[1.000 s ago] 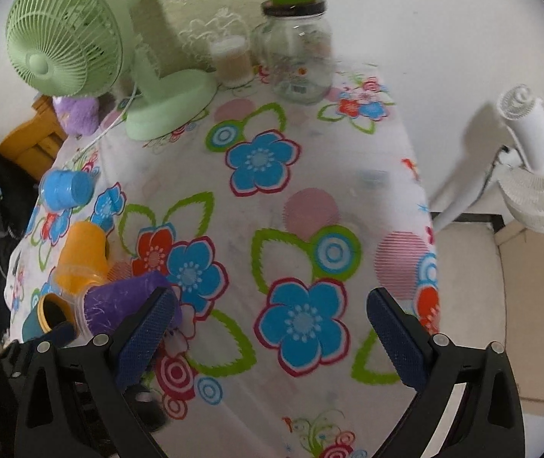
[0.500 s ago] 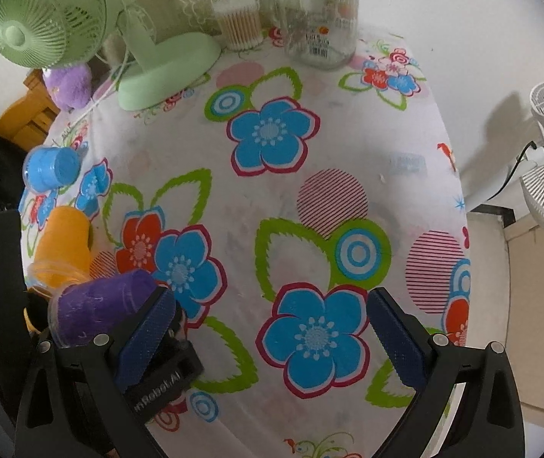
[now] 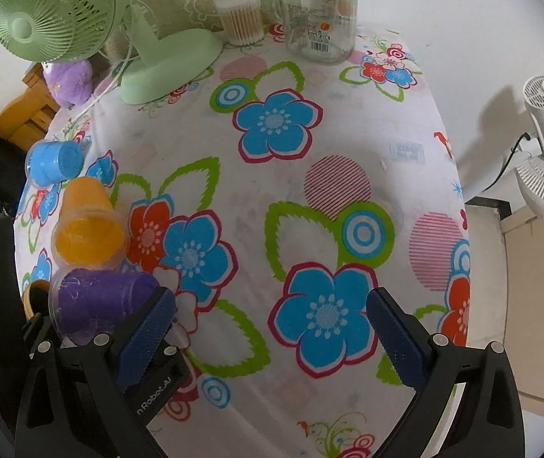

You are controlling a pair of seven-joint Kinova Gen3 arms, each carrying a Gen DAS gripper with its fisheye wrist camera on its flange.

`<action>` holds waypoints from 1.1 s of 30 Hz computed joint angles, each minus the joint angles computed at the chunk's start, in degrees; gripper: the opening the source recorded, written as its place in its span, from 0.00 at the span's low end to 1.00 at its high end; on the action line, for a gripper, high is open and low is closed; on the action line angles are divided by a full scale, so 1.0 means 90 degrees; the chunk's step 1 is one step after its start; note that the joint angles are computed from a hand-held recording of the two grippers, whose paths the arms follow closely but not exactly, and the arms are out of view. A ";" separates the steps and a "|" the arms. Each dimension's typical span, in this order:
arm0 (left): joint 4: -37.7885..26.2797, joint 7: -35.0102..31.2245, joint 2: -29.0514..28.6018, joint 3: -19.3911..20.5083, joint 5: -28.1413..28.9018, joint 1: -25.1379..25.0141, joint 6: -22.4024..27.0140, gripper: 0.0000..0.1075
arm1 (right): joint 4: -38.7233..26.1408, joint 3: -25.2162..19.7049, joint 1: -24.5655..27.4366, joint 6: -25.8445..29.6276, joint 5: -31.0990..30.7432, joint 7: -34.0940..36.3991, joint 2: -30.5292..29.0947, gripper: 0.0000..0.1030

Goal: Flip cup upside down
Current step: 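Close the right gripper around the purple cup's body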

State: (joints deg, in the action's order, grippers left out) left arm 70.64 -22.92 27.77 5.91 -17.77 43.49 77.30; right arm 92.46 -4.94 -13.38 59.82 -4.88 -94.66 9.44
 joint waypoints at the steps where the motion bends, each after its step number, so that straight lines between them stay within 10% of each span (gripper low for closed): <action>1: 0.0072 -0.0030 -0.0065 0.0006 -0.0026 0.0014 0.0006 0.71 | 0.0028 -0.0002 -0.0017 -0.0001 0.0004 -0.0058 -0.0034 0.98; 22: 0.1863 -0.2139 -0.1432 0.0727 -0.0169 -0.0176 -0.0698 0.71 | 0.1139 -0.0416 -0.0650 0.0131 0.0334 -0.1939 -0.1128 0.98; 33: 0.2342 -0.2051 -0.1809 0.0799 0.0017 -0.0346 -0.0945 0.71 | 0.1458 -0.0729 -0.0972 0.0191 0.0565 -0.3131 -0.1525 0.98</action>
State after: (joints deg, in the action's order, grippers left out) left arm 91.72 -41.38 11.49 13.10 -17.62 40.38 68.80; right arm 105.58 -11.50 -22.13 61.54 0.20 -122.85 -4.29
